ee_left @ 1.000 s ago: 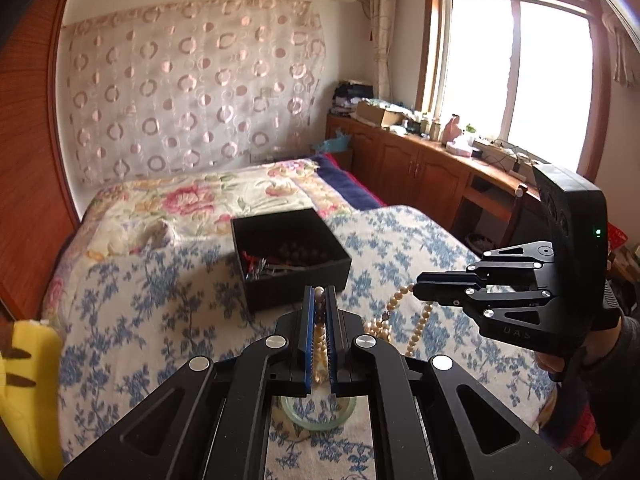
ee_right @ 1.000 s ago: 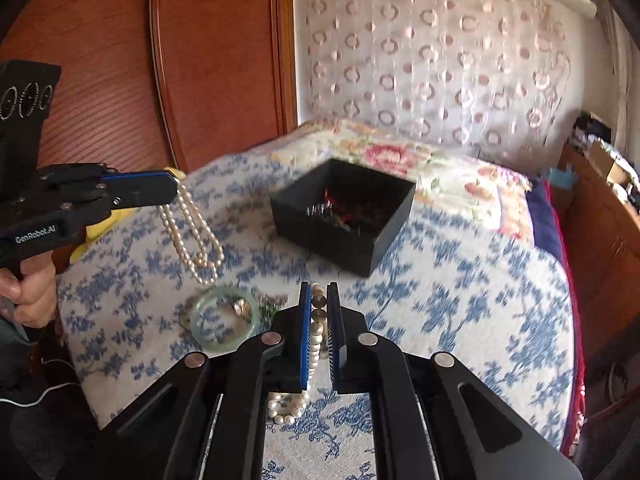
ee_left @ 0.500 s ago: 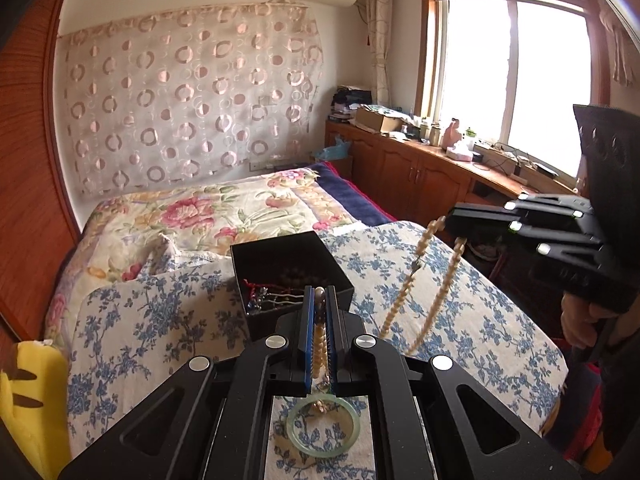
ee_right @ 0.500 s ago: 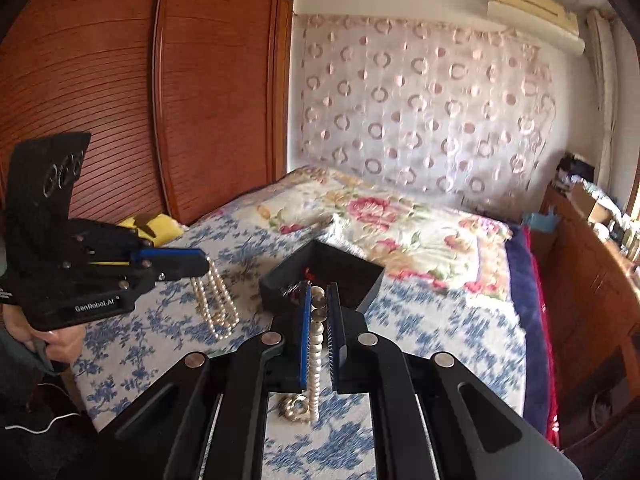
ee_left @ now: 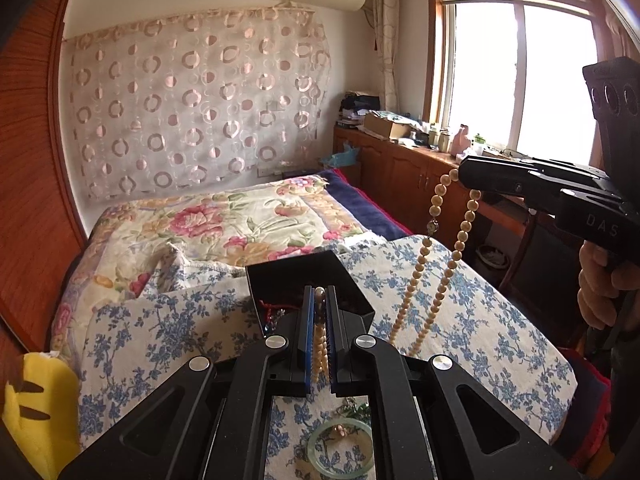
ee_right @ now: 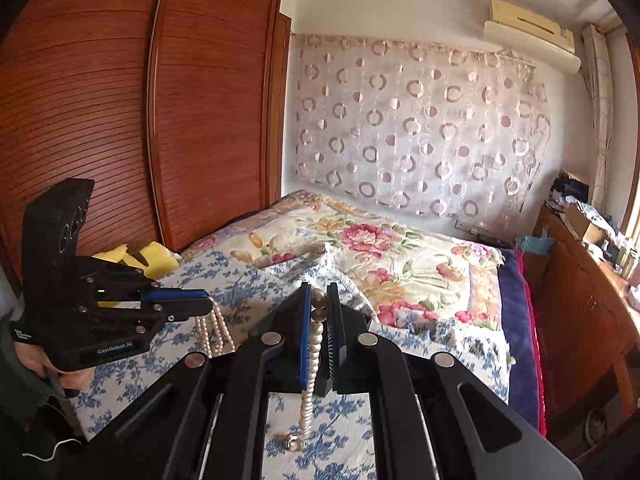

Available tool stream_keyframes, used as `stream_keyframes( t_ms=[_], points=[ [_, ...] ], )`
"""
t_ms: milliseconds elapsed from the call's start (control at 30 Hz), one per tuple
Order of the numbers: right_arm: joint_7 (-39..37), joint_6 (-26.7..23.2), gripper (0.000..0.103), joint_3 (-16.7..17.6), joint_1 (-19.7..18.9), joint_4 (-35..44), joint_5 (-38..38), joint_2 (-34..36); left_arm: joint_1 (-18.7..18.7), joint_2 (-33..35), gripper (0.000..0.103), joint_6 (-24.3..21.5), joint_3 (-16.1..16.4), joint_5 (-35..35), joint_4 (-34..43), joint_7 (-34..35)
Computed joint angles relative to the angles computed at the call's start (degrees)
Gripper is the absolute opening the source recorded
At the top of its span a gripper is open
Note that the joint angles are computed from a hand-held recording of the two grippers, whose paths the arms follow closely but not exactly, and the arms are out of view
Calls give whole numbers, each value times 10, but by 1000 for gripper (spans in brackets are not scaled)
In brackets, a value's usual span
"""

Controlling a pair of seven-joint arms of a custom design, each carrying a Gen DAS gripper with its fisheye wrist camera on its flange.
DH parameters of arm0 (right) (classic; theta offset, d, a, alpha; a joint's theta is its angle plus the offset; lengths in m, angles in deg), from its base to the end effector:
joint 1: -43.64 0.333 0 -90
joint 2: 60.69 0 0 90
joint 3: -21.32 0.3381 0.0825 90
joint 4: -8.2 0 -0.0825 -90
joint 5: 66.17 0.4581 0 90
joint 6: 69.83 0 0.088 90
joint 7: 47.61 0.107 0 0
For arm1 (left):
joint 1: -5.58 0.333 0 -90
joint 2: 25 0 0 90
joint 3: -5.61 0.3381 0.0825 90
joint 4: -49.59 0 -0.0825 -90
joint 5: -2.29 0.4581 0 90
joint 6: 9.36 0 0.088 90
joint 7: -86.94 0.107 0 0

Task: Organize jewelry
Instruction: 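Lower the pearl necklace into the black box with the right tool while the left tool lowers its necklace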

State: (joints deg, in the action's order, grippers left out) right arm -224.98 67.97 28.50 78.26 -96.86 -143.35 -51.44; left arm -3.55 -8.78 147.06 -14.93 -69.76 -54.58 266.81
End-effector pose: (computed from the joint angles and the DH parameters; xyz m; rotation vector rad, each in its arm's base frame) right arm 0.5383 0.4670 0.4824 -1.5672 1.5724 -1.0378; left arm 0.6608 -0.3133 0.4252 -0.7275 2.4402 -1.3929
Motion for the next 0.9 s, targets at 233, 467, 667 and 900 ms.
stream_keyframes(
  t_ms=[233, 467, 667, 900],
  points=[
    [-34, 17, 8, -10, -14, 23, 15, 8, -8, 41, 4, 5, -3, 57, 58, -48],
    [-66, 50, 8, -27, -26, 55, 26, 29, -14, 95, 4, 11, -9, 150, 110, -127],
    [-79, 80, 8, -41, -33, 73, 26, 38, -15, 146, 4, 5, -16, 237, 156, -204],
    [-97, 87, 8, -51, -37, 90, 44, 55, -19, 192, 4, -9, -18, 320, 198, -276]
  ],
)
